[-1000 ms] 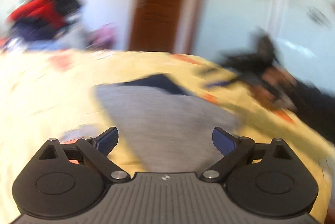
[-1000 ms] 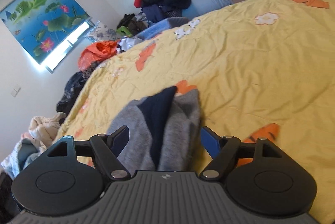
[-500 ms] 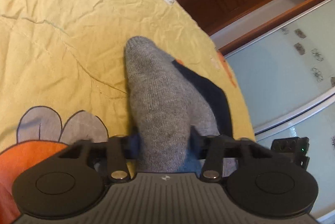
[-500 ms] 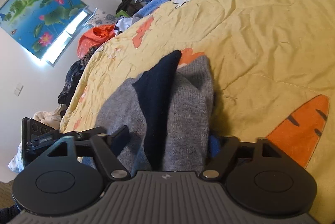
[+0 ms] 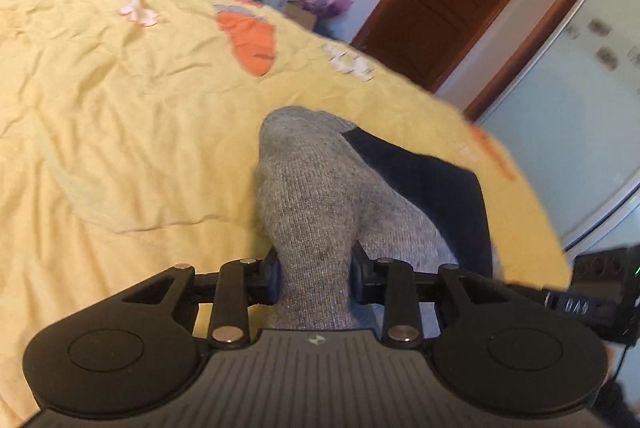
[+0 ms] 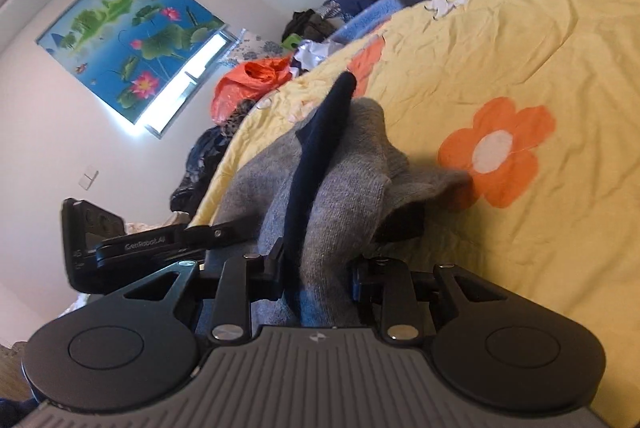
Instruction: Fold small clothes
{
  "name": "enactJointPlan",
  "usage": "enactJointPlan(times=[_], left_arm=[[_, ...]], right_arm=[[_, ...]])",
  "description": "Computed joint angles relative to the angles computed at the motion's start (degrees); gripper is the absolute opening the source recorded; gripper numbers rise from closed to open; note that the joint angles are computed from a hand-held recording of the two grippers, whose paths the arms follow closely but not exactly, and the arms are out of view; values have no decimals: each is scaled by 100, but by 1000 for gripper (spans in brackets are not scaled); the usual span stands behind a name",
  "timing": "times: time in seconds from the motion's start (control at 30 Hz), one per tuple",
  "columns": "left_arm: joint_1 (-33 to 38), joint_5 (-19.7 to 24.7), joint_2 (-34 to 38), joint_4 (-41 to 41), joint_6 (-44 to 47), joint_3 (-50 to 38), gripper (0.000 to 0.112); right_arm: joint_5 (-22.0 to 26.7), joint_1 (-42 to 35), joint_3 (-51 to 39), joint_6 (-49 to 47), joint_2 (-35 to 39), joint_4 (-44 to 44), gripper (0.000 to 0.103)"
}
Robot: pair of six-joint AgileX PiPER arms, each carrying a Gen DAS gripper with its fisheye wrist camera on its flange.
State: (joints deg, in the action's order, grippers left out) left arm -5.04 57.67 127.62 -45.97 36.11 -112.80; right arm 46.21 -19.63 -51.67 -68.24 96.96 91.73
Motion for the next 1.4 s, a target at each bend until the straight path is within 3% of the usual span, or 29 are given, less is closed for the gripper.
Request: enactJointPlan(times=[0.1,0.17,0.2,0.23,0.4,0.5,0.57,0.67,0.7,0.77,0.83,0.93,1.0,1.07,1.1,1.13,1.17,1.2,1.27,1.4], left_arm=[[166,-304,-186,-367,509,746,45],[478,-294,-504,-979,879,1433,58],[645,-253,-677,-1290,1153,1802,69],[828,-214,-922,-1546,1461,2227,72],[1408,-54,-1879,-1766,2893,3762,72],[1454,-280,-2456,-1699,3807,4579,72],[1328,-530,-2659,-1598,4017,4897,72],[1124,-947,-2693,-1678,4036,5059,66],[1071,-1012,-2684,-1645,3966,5032,47],[1000,-864,-2564,-1259,3531,4760,18],[1009,-795,-2626,-1048,3461,4700,14],[1081,-709,-2645,-902,3697,4713,14],[1140,-612,-2579,-947,3681,4662,16],[1226,-366,-2544,-924,3575,4545,21],[1295,-178,-2504,-879,3451,4422,30],[1396,86,-2422,-885,3313,4243,37],[1532,352,-2305,-1030,3227,4068,59],[1656,469,-2223,-1299,3186,3970,82],[1730,292,-2152,-1819,3051,3896,90],[1353,43,-1594,-1793,2102,3091,90]], right_arm=[[-366,122,14,302,175,36,54],[-202,-61,329,280,-86,83,60],[-206,-167,581,168,-397,52,60],[-232,-275,846,49,-759,30,60],[692,-867,1504,298,-1939,-844,58],[372,-396,1484,744,-2247,-1605,44],[172,-67,1473,945,-2264,-1911,43],[-304,294,1440,1240,-2137,-2065,33],[-310,330,1448,1305,-2129,-2088,17],[-147,359,1476,1241,-2215,-2019,15],[187,341,1558,1261,-2517,-2081,15],[-336,577,1802,1721,-2865,-2709,15],[-54,89,2026,1266,-2606,-2215,13],[307,-265,2149,1054,-2582,-1771,18],[422,-376,2159,1010,-2657,-1696,29],[600,-544,2146,919,-2695,-1587,52],[706,-705,2105,913,-2712,-1467,67],[725,-842,2066,902,-2723,-1325,91],[483,-903,1779,730,-2532,-1015,93],[-300,-538,938,790,-1549,-498,91]])
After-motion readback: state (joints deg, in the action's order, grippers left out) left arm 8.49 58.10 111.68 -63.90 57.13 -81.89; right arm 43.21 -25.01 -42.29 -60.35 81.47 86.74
